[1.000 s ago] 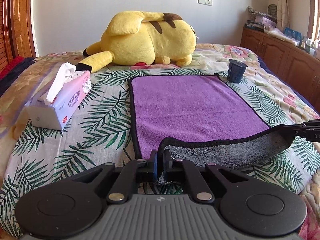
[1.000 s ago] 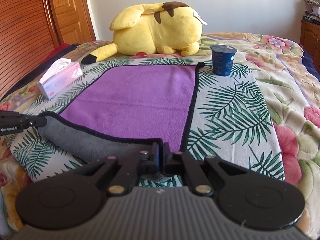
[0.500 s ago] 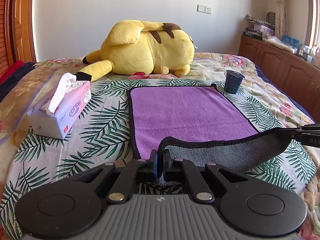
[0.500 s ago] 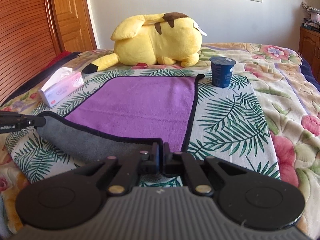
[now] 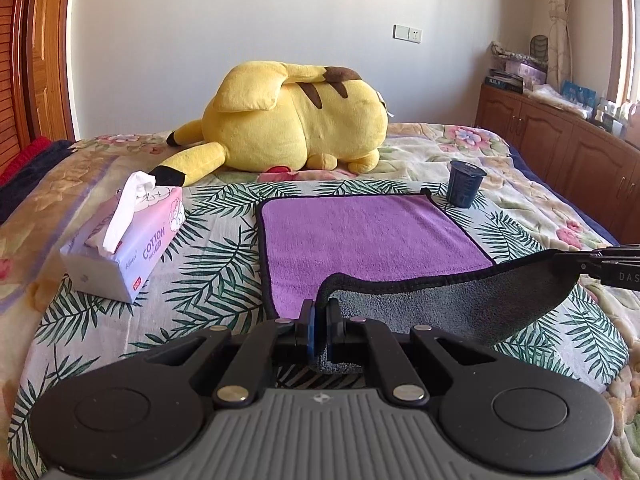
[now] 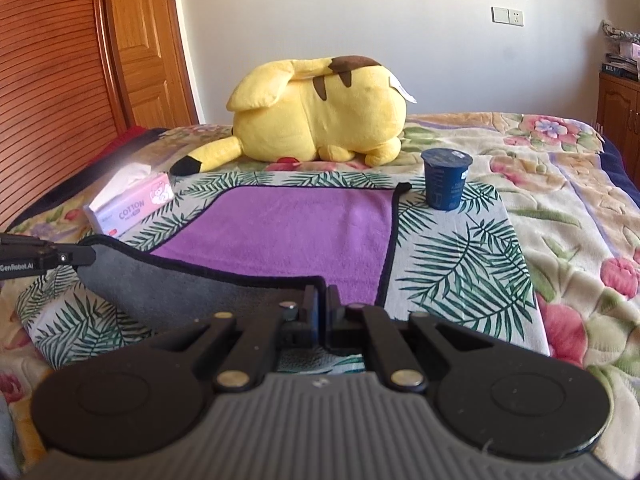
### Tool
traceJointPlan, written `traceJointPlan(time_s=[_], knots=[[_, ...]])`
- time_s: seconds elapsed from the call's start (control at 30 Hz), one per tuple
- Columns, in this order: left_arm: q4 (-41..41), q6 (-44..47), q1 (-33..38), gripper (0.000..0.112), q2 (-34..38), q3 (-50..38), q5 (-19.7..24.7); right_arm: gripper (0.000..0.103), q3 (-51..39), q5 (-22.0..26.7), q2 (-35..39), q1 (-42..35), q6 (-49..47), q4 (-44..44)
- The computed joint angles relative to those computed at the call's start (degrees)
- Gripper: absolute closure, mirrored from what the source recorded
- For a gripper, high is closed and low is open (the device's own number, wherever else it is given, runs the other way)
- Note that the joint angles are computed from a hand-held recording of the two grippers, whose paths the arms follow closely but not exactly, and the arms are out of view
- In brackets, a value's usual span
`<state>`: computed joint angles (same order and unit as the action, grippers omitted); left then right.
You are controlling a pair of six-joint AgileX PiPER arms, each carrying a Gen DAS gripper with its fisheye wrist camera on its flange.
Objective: Fold towel
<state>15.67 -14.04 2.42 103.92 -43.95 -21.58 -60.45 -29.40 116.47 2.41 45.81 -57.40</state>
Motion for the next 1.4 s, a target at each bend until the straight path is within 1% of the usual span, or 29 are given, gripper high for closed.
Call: traceJointPlan(time_s=[0.1, 0.23, 0.4, 0.63, 0.93, 1.17, 1.27, 1.33, 1.4], knots=[[-2.94, 3.19, -0.31, 0.112, 0.6, -0.4, -0.77, 0.099, -0.72, 0.12, 0.24, 0.1, -0.26, 0.12], [-3.35, 4.09, -0.06, 0.112, 1.79, -1.77, -0.72, 0.099, -1.77, 0.74, 0.93, 0.42, -0.85, 0.29], [-1.46, 3.04, 0.48, 0.112, 3.04, -3.78, -0.45, 0.099, -3.4, 1.39, 1.85, 0.68, -0.8, -0.3], [1.44, 1.1, 1.11, 0.112, 3.97, -6.8, 0.33, 0.099, -4.82, 1.09, 1.88, 0.68, -0.81, -0.45], [1.63, 1.72, 1.13, 0.112, 4.5, -9.21, 1.66, 0.099, -7.7, 1.71, 2.24, 0.64, -0.15, -1.58], [5.98, -2.37, 1.44, 0.112, 5.06, -12.49, 3.28, 0.099, -11.14, 3.01, 2.93, 1.22, 1.49, -4.08], [5.37, -1.63, 1.32, 0.112, 5.55, -13.81, 3.78, 0.099, -12.75, 3.36, 3.22, 1.44, 1.95, -5.24], [2.22, 1.45, 1.03, 0.112, 5.83, -14.29, 3.49, 0.099, -13.91, 3.64, 3.49, 1.55, 2.35, -6.02], [2.96, 0.73, 1.12, 0.112, 6.05, -14.76, 3.05, 0.099, -15.06, 3.96, 3.72, 1.63, 3.03, -6.98]])
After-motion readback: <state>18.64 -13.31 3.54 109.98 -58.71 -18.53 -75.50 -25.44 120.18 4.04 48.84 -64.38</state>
